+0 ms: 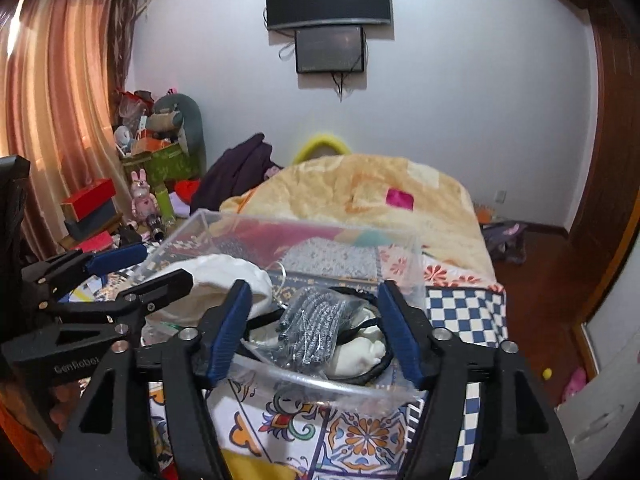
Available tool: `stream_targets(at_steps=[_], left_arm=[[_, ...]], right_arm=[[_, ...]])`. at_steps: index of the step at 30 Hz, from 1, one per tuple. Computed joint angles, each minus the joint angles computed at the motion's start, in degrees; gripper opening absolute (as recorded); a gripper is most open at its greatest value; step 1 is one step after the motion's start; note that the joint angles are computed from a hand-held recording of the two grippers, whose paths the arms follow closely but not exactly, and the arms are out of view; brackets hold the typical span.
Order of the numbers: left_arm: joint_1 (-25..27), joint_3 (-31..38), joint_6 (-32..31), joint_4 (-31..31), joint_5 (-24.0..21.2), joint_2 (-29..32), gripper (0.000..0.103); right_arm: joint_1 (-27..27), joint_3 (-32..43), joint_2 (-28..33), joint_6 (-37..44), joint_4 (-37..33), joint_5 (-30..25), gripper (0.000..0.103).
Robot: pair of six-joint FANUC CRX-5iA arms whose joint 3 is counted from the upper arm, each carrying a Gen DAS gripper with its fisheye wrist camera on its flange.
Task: Organize soft objects
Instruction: 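Lower the pouch and scrubber into the clear box and open both tools, then grasp the floral cloth with the left tool while the right tool grasps the sponge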
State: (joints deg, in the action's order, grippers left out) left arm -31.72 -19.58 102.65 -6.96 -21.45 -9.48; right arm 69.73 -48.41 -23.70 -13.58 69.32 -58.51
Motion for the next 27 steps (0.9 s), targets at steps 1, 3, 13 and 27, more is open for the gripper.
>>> stream_targets(at_steps=[1,3,13,27], left_arm=[[0.1,-0.5,-0.1,0.3,0.4,-0.7,0.079],[0.4,-2.2,-1.0,1.5,1.2,-2.8,0.085],[-0.7,-6.7,0.9,-1.6,-1.3,-10.5,0.099],[-4.5,-12.6,-0.4,-3.1,-6.8,-14.3,0.1]], right_arm=[[0.7,-0.2,-0.4,-0.4,0.5,-0.7,0.07],[2.6,-0.9,-1.9,-0.8,1.4,-2.3,0.072],[9.8,-3.1,-5.7,-4.2,0.4,-6.5,0.084],[15.3,-4.6,-5.4,-7.9,-6.8,-6.4,0.084]])
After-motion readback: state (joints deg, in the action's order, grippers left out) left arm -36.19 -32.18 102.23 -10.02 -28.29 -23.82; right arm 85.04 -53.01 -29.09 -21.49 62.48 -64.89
